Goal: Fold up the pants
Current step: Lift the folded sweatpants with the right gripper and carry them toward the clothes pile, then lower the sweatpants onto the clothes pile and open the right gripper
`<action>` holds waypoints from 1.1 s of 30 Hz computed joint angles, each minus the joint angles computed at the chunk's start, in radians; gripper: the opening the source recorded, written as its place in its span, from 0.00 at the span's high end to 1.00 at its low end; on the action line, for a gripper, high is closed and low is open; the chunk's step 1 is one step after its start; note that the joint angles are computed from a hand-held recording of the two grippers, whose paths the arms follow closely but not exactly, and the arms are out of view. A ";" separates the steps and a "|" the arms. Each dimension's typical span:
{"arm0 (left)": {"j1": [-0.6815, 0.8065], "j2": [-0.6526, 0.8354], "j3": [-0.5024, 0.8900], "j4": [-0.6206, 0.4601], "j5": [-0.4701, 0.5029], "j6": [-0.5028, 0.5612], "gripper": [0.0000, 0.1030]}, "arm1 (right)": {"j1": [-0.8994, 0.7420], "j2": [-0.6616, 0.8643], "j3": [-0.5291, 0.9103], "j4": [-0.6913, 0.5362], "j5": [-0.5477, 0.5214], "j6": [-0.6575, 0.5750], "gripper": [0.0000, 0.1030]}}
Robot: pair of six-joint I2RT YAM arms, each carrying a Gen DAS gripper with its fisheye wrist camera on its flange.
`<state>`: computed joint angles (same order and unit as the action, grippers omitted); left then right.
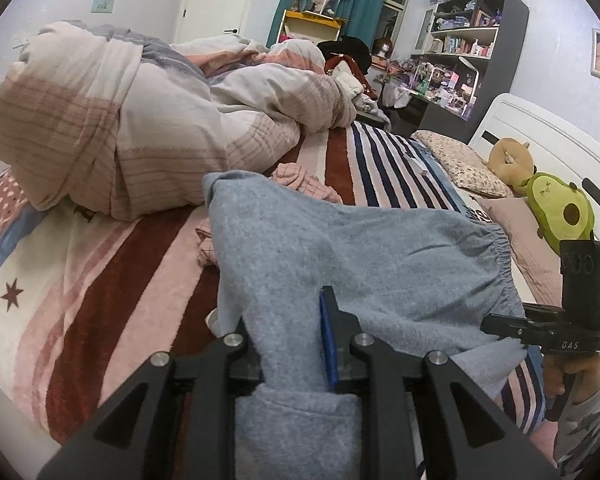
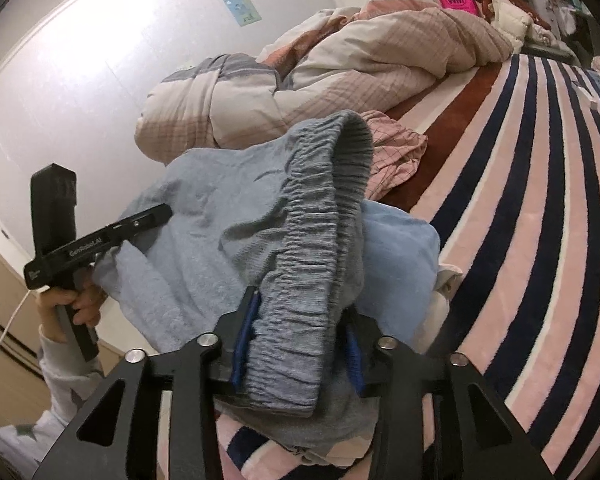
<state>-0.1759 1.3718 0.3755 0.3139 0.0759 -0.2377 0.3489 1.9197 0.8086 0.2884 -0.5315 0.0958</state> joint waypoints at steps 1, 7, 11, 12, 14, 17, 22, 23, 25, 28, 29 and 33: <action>-0.010 -0.010 -0.006 0.000 -0.018 -0.003 0.81 | 0.005 -0.003 -0.001 0.002 0.010 -0.004 0.61; -0.083 -0.094 -0.027 -0.048 -0.169 -0.040 0.57 | 0.014 -0.035 -0.022 -0.002 0.039 -0.016 0.57; -0.141 -0.211 -0.059 -0.088 -0.285 -0.048 0.36 | 0.006 -0.067 -0.050 -0.002 0.041 -0.021 0.54; -0.160 -0.247 -0.063 -0.112 -0.313 -0.048 0.36 | 0.005 -0.085 -0.064 -0.001 0.045 -0.027 0.54; -0.197 -0.299 -0.065 -0.154 -0.363 -0.056 0.34 | -0.001 -0.122 -0.094 0.001 0.048 -0.035 0.51; -0.315 -0.379 -0.061 -0.233 -0.492 -0.089 0.28 | -0.013 -0.176 -0.140 0.004 0.047 -0.048 0.46; -0.560 -0.371 -0.025 -0.308 -0.710 -0.196 0.21 | -0.028 -0.282 -0.239 0.019 0.058 -0.088 0.38; -0.596 -0.361 -0.016 -0.315 -0.742 -0.217 0.20 | -0.033 -0.304 -0.262 0.023 0.062 -0.101 0.35; -0.702 -0.318 0.013 -0.331 -0.833 -0.282 0.18 | -0.047 -0.346 -0.308 0.035 0.069 -0.121 0.31; -0.845 -0.218 0.072 -0.334 -0.955 -0.373 0.17 | -0.083 -0.416 -0.376 0.036 0.066 -0.153 0.27; -0.869 -0.194 0.086 -0.327 -0.975 -0.387 0.16 | -0.099 -0.444 -0.400 0.036 0.064 -0.162 0.25; -0.992 -0.021 0.177 -0.247 -1.070 -0.442 0.13 | -0.187 -0.581 -0.498 0.017 0.052 -0.219 0.18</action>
